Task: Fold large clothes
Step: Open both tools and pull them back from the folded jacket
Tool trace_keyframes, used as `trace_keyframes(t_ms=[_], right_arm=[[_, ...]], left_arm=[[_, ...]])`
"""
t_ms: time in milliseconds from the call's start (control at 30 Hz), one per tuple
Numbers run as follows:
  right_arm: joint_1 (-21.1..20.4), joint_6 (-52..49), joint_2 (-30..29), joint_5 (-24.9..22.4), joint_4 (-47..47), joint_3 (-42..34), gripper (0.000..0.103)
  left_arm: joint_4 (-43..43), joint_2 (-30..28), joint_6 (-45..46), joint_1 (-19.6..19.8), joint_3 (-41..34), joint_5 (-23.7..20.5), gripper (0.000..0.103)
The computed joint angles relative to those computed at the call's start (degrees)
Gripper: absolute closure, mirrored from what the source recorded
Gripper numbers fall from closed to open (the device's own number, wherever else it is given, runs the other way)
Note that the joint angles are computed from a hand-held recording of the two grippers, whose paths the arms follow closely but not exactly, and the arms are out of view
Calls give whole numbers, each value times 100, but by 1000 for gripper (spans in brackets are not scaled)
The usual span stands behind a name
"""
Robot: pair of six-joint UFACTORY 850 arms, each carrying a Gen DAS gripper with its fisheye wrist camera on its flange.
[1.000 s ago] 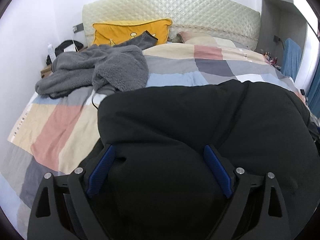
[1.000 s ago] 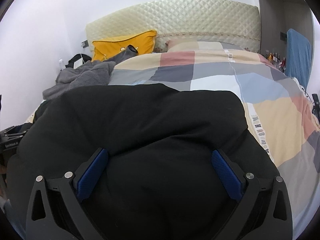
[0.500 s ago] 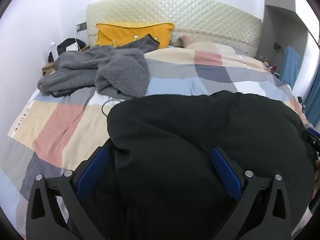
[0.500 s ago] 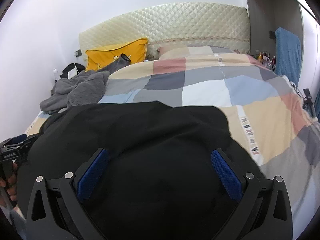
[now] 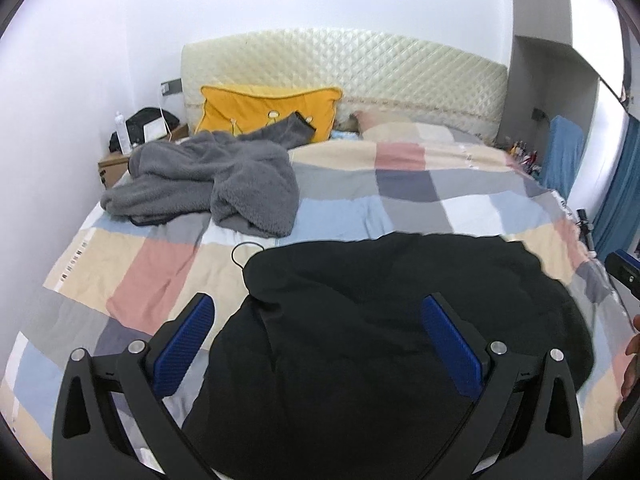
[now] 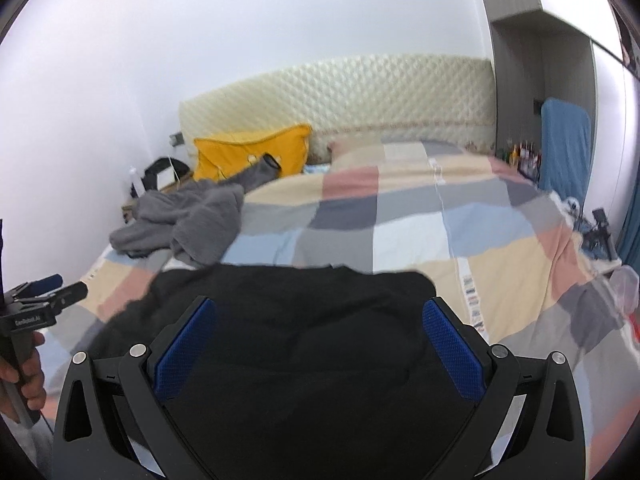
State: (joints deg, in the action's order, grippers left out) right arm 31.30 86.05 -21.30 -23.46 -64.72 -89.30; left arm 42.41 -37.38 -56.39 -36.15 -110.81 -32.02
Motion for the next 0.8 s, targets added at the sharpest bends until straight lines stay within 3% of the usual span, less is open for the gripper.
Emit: trace_keyframes(t_ms=[200, 333, 500, 800], right_arm=[[409, 184, 512, -436, -485, -41, 0], [792, 98, 764, -930, -752, -211, 0], [1202, 386, 1050, -1201, -1284, -186, 0], [1698, 1226, 1496, -1203, -2222, 336, 0]], left_arm=[[-131, 614, 152, -167, 285, -8, 0], [126, 1018, 62, -348, 438, -89, 0], [517, 1502, -258, -574, 681, -127, 0], [1571, 2201, -1353, -955, 1445, 76, 0]])
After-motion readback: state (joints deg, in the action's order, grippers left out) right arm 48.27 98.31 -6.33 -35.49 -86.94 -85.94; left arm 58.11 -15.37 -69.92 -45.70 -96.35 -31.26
